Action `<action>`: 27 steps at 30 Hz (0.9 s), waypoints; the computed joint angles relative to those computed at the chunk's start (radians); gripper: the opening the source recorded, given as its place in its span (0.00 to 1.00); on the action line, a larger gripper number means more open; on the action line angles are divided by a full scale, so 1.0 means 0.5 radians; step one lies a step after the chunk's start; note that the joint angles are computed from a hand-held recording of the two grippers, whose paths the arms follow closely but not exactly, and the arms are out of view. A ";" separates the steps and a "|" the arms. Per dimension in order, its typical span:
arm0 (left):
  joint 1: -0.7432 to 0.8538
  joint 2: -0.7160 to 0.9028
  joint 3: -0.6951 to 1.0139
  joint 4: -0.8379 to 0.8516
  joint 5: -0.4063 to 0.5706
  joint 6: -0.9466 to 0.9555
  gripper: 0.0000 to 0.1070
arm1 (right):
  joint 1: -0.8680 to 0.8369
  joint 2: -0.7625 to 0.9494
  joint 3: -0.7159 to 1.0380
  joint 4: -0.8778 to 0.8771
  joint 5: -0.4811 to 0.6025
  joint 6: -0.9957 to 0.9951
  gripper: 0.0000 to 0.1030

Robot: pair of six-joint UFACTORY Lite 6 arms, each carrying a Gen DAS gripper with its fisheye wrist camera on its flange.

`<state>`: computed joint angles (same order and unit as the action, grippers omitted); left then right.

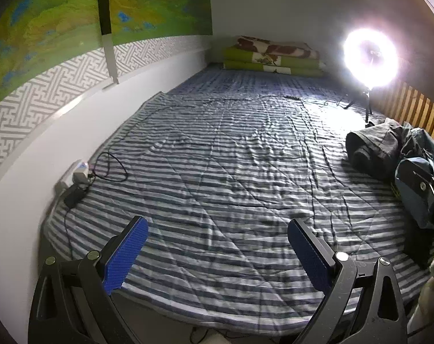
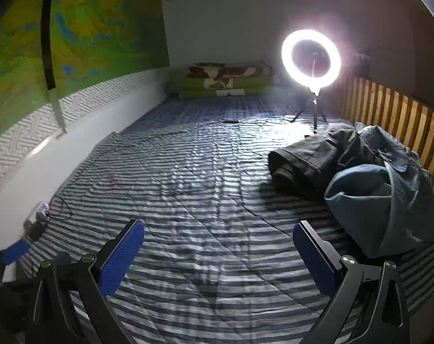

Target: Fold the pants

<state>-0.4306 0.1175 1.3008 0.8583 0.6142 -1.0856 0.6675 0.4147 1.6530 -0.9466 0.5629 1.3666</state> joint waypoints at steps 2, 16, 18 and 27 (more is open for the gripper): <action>-0.009 -0.077 -0.050 0.059 0.043 -0.039 0.93 | 0.037 0.049 0.102 0.048 0.023 -0.053 0.99; 0.058 -0.358 -0.163 -0.026 0.141 0.020 0.93 | 0.128 0.409 0.578 0.160 0.283 -0.321 0.99; 0.045 -0.338 -0.152 -0.004 0.117 -0.015 0.93 | 0.130 0.441 0.587 0.090 0.334 -0.318 0.99; -0.049 -0.096 0.027 -0.074 0.035 0.058 0.93 | 0.003 0.187 0.154 0.058 0.183 -0.112 0.99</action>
